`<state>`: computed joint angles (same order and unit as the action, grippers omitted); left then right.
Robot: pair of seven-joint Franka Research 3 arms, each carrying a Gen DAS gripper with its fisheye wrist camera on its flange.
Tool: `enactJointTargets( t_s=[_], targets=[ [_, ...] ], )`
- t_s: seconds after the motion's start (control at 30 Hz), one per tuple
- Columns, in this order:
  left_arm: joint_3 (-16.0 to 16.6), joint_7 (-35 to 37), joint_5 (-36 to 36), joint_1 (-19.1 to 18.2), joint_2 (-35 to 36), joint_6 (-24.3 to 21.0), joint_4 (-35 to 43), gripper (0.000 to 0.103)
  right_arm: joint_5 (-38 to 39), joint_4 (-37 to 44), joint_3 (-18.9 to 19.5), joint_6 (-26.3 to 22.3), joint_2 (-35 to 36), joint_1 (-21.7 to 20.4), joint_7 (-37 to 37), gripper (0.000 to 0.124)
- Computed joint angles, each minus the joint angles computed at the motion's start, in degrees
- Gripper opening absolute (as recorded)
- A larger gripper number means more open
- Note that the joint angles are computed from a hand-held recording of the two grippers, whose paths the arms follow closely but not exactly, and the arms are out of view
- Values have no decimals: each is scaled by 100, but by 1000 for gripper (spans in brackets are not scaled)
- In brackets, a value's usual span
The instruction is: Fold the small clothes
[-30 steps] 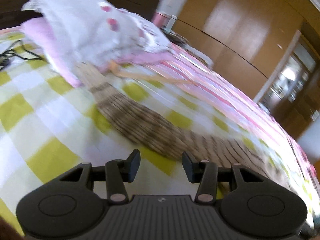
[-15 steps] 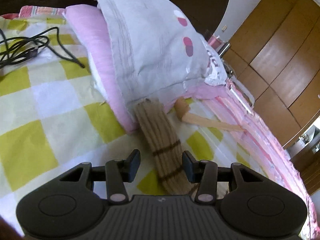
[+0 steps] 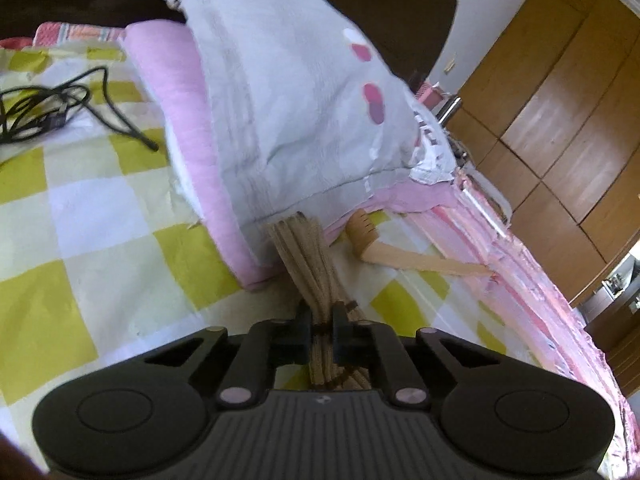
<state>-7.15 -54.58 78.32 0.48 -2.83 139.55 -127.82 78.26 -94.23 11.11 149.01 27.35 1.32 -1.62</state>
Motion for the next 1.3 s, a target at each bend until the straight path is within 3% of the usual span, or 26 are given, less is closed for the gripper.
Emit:
enactJointTargets(
  t_s=[0.17,0.3,0.43,0.53,0.67,0.8,0.93,1.07,1.3],
  targets=[
    [-107,75,505,-115,-5,-17,173,14,-4,9,5,0,9,-4,3,19],
    [-206,604,866,-318,247,185,583,13,-38,29,-1,-53,26,-14,82,19],
    [-222,909,1220,-550,592,760,1060,13,-158,35,-21,-49,5,7,232,19],
    [-233,1545,1171,-762,931,1020,1458,13,-521,17,-114,-76,-99,68,703,21],
    [-170,2533,763,-1001,1399,1386,1882,13,-800,215,-231,-671,-155,-114,1866,31],
    [-57,3299,309,-1214,1661,1670,2064,14,-1252,949,-334,-1812,156,-371,3320,41],
    [92,3408,342,-1363,1662,1831,2067,14,-1627,1675,-301,-2572,573,-495,4410,52],
    [162,3464,440,-1390,1681,1988,2051,14,-1916,2192,-201,-3055,925,-515,5227,54],
    [180,3622,595,-1433,1732,2128,2082,14,-2252,3100,-50,-3425,1493,-445,6172,65]
  ],
)
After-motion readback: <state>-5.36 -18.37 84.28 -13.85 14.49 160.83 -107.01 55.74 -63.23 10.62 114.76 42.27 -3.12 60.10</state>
